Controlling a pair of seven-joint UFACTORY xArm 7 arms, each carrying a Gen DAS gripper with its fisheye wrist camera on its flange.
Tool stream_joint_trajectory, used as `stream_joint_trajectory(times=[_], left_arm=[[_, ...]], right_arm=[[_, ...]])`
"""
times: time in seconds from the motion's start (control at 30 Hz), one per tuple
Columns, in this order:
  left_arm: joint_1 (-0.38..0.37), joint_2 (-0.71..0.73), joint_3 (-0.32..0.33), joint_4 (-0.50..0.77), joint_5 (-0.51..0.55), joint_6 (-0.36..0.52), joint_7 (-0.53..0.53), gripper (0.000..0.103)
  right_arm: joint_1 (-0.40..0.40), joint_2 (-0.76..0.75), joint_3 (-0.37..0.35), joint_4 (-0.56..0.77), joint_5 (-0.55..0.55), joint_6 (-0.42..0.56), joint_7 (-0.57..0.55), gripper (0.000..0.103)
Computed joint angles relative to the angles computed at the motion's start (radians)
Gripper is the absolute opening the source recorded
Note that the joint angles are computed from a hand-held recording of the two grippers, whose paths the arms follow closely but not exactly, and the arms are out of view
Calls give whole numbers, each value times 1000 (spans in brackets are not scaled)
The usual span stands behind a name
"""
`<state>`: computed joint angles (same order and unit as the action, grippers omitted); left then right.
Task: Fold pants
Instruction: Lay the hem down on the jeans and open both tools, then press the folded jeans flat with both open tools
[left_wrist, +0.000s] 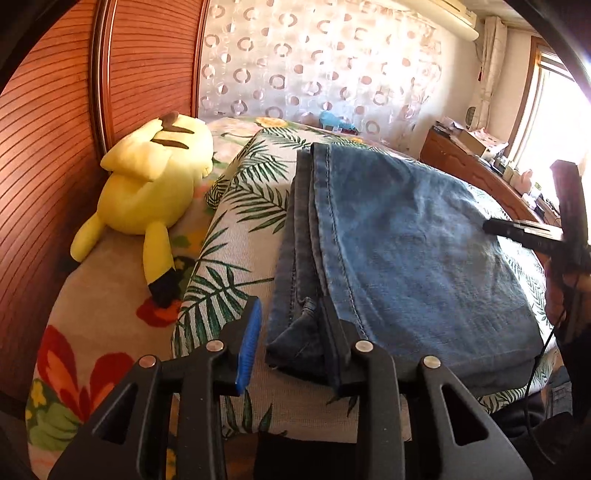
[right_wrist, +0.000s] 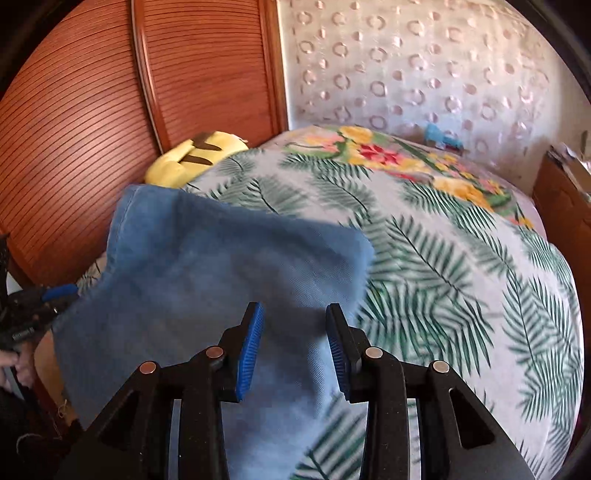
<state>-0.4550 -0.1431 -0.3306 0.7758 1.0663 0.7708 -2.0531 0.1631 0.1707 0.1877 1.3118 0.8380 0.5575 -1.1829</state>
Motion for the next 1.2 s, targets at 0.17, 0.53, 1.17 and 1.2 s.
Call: stream_joint_trajectory(times=[0.17, 0.53, 1.17, 1.2], left_arm=[[-5, -1, -5, 17, -1, 30, 19, 34], [-20, 5, -18, 70, 50, 92, 38, 84], [-105, 184, 47, 268, 98, 80, 157, 84], [-110, 191, 52, 273, 97, 77, 160, 84]], right_arm=[[-10, -50, -10, -51, 44, 14, -18, 37], [6, -87, -52, -100, 74, 32, -53, 42], [-10, 7, -23, -6, 12, 78, 74, 59], [-10, 16, -21, 5, 6, 81, 80, 59]])
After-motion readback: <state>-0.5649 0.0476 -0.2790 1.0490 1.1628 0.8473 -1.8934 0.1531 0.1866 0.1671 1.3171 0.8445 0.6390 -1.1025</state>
